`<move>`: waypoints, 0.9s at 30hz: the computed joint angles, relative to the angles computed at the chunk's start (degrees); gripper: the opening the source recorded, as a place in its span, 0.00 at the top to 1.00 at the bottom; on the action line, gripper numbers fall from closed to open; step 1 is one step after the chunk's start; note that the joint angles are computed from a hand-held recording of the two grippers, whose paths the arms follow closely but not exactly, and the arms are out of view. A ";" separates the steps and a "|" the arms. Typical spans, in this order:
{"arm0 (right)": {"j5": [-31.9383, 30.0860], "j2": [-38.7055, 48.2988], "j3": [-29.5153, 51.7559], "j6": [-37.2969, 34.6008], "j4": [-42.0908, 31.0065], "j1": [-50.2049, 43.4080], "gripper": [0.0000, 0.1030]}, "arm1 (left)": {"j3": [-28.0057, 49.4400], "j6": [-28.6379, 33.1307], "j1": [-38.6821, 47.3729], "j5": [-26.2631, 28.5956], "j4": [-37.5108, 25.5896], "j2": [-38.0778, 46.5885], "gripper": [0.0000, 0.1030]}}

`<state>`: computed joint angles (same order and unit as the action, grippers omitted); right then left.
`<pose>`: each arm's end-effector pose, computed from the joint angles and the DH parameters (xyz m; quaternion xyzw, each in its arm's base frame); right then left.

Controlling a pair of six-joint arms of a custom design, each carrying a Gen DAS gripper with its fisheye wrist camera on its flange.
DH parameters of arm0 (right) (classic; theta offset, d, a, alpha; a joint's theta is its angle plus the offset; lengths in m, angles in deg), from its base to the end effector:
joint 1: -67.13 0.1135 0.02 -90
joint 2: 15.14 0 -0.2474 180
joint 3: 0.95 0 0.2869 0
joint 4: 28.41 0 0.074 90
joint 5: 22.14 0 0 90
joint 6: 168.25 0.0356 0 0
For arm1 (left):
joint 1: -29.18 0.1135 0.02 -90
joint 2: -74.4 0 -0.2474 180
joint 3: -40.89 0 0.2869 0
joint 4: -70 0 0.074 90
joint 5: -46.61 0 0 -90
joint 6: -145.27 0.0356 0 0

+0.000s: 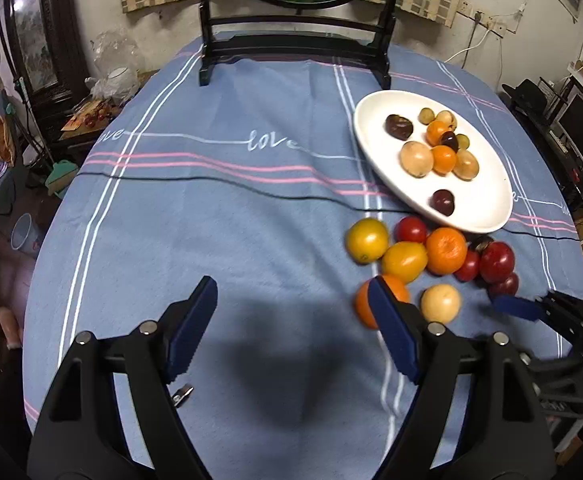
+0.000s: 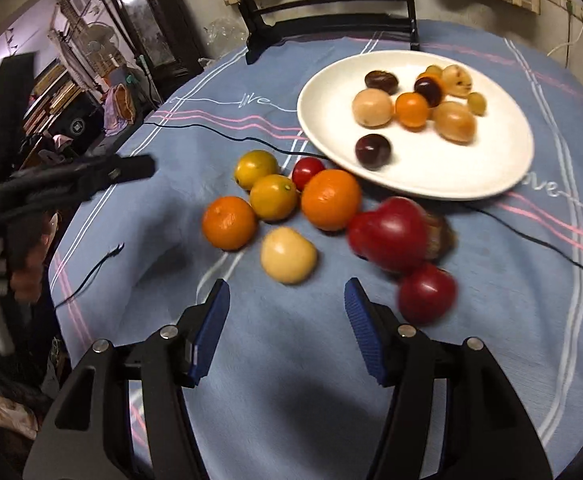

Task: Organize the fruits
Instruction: 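Grasp a pale yellow fruit with the right gripper while the left gripper grasps a tangerine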

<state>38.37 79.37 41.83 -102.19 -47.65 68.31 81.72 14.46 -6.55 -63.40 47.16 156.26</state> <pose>0.2510 0.0227 0.0356 -0.2485 0.9218 0.2145 0.2062 0.2090 -0.1354 0.0736 -0.0817 0.9566 -0.0050 0.2796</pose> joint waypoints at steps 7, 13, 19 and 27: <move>4.17 9.02 4.24 7.67 6.33 5.67 0.41 | -4.55 0.82 1.05 1.35 0.53 -4.35 0.23; 3.55 10.14 4.45 6.74 6.19 6.48 0.63 | -2.24 4.46 0.15 4.76 3.75 0.17 0.23; -2.16 5.60 3.14 4.05 -0.48 -2.25 0.63 | 4.61 9.18 -3.16 7.53 7.93 10.83 0.23; -4.54 2.14 1.37 1.42 -5.14 -10.87 0.63 | 14.65 13.18 -4.00 7.56 9.66 26.40 0.29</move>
